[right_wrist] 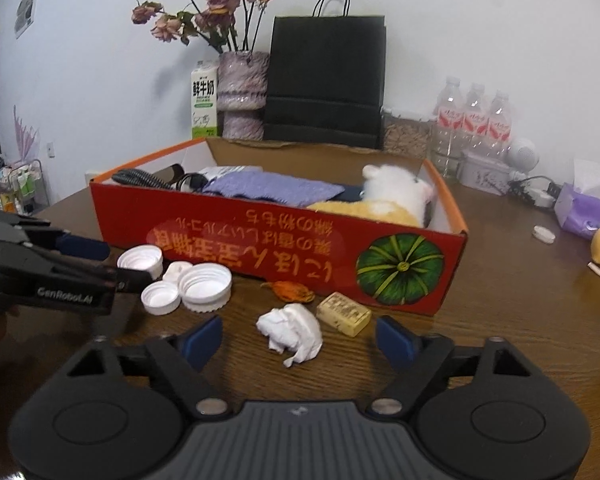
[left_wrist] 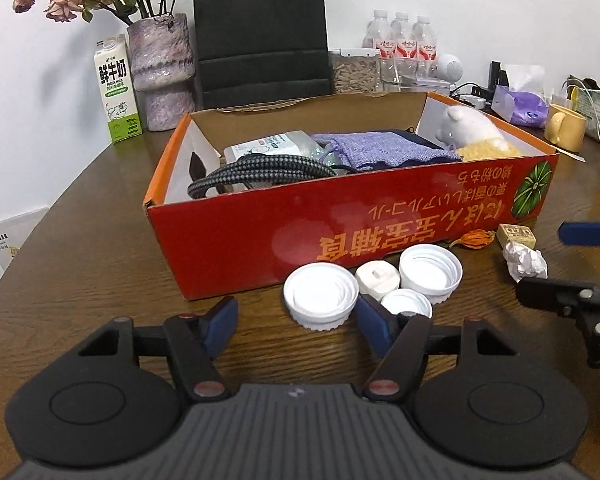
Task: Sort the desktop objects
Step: 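Withdraw both tools and reach the right tool toward the crumpled white tissue, then grasp the crumpled white tissue with the right tool while the left tool grasps a white bottle cap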
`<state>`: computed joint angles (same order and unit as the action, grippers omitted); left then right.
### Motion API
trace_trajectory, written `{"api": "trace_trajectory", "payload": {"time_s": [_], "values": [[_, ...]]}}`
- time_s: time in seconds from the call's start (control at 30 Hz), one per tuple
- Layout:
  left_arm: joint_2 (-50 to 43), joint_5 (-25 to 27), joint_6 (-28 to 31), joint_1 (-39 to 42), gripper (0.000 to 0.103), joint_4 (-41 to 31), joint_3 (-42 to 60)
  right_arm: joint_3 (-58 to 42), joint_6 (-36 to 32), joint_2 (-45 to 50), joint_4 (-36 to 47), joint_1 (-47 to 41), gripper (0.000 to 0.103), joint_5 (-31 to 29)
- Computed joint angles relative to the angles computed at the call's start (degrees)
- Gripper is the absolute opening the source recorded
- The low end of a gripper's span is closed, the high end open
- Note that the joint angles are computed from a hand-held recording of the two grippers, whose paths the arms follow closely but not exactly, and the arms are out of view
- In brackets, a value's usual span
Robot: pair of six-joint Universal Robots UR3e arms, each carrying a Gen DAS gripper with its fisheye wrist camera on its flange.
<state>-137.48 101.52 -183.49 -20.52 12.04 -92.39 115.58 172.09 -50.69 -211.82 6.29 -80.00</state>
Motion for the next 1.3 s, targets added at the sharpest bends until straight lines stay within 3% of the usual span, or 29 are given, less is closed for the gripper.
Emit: {"api": "trace_trajectory", "payload": {"time_s": [0.03, 0.1, 0.13, 0.27, 0.33, 0.37, 0.67, 0.97, 1.3], "values": [[-0.03, -0.35, -0.03, 0.05, 0.066, 0.09, 0.03, -0.12, 0.18, -0.11, 0.69, -0.18, 0.073, 0.56], [0.22, -2.29, -0.11, 0.63, 0.045, 0.36, -0.27, -0.38, 0.48, -0.39, 1.99, -0.42, 0.068, 1.13], [0.46, -3.39, -0.21, 0.92, 0.041, 0.55, -0.64, -0.51, 0.69, -0.47, 2.52, -0.53, 0.064, 1.39], [0.5, -2.5, 0.18, 0.39, 0.041, 1.25, -1.14, -0.76, 1.48, -0.87, 4.35, -1.43, 0.045, 3.24], [1.02, -2.43, 0.07, 0.46, 0.041, 1.53, -2.02, -1.17, 1.67, -0.92, 5.59, -1.78, 0.023, 4.09], [1.3, -2.34, 0.07, 0.49, 0.041, 1.58, -2.4, -1.29, 1.8, -0.92, 5.93, -1.91, 0.019, 4.36], [4.92, -3.01, 3.41, -0.85, 0.041, 5.54, -7.89, -0.29, 2.89, -1.78, 1.88, -2.86, 0.017, 11.97], [3.88, -5.0, 10.48, -4.39, 0.041, 3.64, -5.56, -5.57, 1.51, -1.21, 8.53, -0.73, 0.017, 16.59], [4.06, -6.72, 11.13, -4.17, 0.04, 7.18, -7.64, -5.07, 1.99, -1.42, 13.42, -2.99, 0.017, 19.49]]}}
